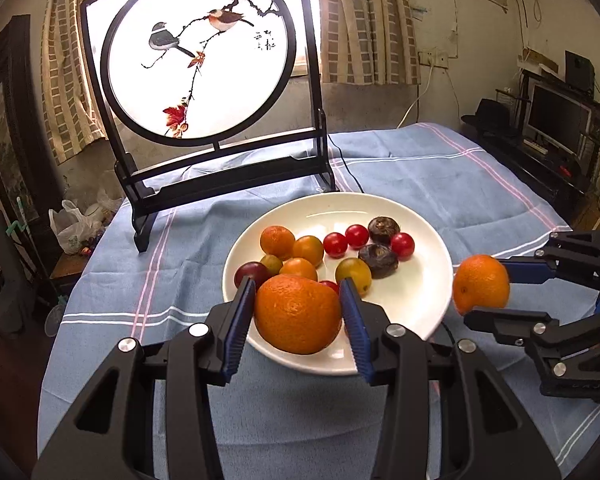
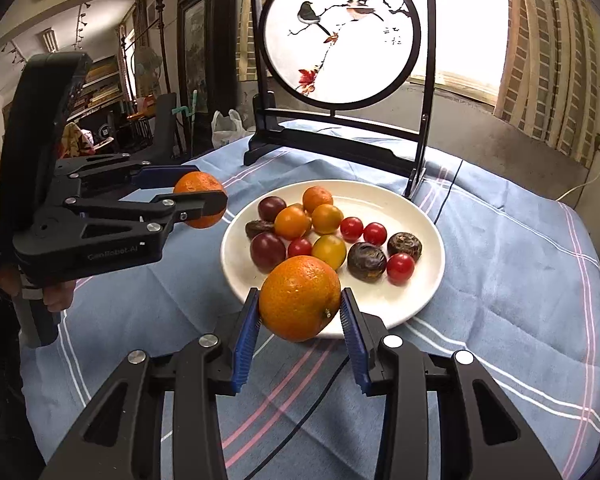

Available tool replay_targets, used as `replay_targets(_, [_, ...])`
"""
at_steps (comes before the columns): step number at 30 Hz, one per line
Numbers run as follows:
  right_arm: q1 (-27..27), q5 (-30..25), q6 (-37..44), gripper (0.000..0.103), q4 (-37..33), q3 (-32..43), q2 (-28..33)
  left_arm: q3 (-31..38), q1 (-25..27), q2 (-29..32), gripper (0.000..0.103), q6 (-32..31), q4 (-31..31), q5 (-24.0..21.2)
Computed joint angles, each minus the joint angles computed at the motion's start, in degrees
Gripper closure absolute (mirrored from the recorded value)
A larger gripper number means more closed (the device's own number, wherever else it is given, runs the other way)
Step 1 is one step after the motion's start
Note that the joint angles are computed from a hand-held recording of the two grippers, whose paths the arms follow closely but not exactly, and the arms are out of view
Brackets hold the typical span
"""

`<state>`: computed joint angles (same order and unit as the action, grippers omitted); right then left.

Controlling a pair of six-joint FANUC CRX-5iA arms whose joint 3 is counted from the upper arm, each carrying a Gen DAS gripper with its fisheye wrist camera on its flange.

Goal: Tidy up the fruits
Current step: 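Carry both oranges onto the plate and open both tools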

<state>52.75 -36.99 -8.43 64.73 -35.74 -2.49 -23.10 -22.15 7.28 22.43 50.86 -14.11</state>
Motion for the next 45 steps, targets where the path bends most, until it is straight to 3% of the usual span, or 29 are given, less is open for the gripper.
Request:
replay_targets(2, [-2.3, 1.3, -1.6, 0.063, 0.4, 0.9, 1.1, 3.4, 0.1, 2.0, 0.060, 7.0, -6.6, -0.6])
replay_targets(5, [-5.2, 3.3, -2.6, 0.063, 0.8, 1.7, 2.4, 6.8, 0.0, 4.5, 0.060, 11.9, -11.2, -2.0])
replay_targets(22, [-10.6, 4.4, 1.8, 0.063, -6.1, 8.7, 8.8, 17.0, -0.7, 11.3, 0.060, 29.3, -29.1, -4.5])
replay_targets(33, [-11.0, 4.0, 3.6, 0.062, -8.2, 11.0, 10.3, 17.6, -0.6, 12.0, 0.059, 30.2, -31.2, -4.7])
replay_targets(35, [-10.6, 3.1, 4.9, 0.058, -9.0, 11.9, 10.7, 17.4, -0.7, 11.9, 0.059, 29.4, -30.8, -4.6])
replay_targets(36, [-10.5, 2.4, 2.9, 0.048, -6.6, 11.4, 10.6, 17.0, -0.8, 11.7, 0.054, 29.9, -31.5, -3.5])
replay_targets(37, [-10.6, 2.4, 0.6, 0.042, -4.1, 10.7, 10.2, 16.3, -0.9, 11.3, 0.042, 29.8, -31.5, -2.1])
replay_targets(39, [-10.9, 3.3, -1.3, 0.041, -2.0, 9.9, 9.2, 14.5, -1.0, 10.5, 0.033, 28.0, -29.1, 0.3])
replay_targets(45, [-9.3, 0.8, -6.2, 0.037, 3.4, 7.5, 6.1, 10.6, -1.0, 8.2, 0.031, 22.5, -22.4, 3.1])
